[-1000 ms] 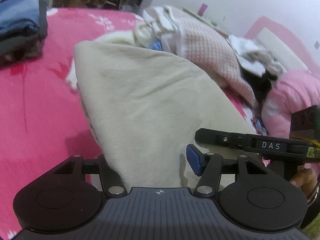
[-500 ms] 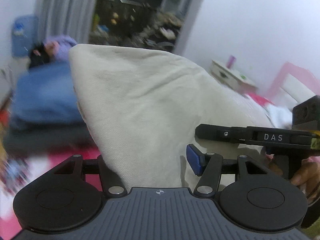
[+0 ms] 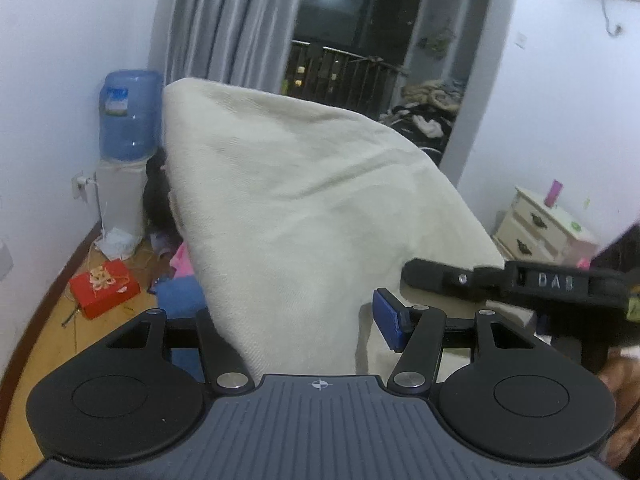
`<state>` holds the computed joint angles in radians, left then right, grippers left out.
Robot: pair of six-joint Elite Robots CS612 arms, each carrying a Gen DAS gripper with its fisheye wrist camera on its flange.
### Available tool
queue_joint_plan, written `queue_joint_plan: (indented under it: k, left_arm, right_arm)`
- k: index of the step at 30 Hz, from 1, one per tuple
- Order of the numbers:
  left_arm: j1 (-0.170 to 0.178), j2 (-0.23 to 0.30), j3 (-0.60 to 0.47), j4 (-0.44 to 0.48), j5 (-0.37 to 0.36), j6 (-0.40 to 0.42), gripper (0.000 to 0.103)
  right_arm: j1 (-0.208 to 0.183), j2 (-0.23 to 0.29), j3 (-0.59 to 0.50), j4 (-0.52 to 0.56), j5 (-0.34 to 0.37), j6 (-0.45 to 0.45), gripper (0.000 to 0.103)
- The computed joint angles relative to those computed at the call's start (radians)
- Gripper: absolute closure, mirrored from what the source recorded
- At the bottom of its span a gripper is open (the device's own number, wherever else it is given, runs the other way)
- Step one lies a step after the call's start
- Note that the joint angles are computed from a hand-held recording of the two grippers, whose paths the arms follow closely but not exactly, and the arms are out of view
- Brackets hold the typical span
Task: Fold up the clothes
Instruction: 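Close both grippers on the beige trousers bundle and lift it up, then carry the bundle with both grippers and lower it onto the dark clothes stack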
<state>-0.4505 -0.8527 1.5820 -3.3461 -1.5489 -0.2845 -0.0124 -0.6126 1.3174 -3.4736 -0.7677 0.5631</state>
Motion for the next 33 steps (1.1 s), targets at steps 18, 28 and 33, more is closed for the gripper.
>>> queue_joint_plan:
  k: [18, 28, 33]
  left_arm:
    - [0.084, 0.135, -0.095, -0.003, -0.120, -0.193, 0.031]
    - [0.112, 0.103, -0.002, -0.001, -0.319, -0.224, 0.021]
    - [0.078, 0.112, -0.013, 0.005, -0.226, -0.188, 0.049]
  right_arm:
    - [-0.043, 0.186, -0.166, 0.042, 0.034, 0.196, 0.061]
    - [-0.069, 0.052, 0.033, 0.160, 0.064, -0.111, 0.054]
    - [-0.054, 0.047, 0.030, 0.192, 0.068, -0.175, 0.076]
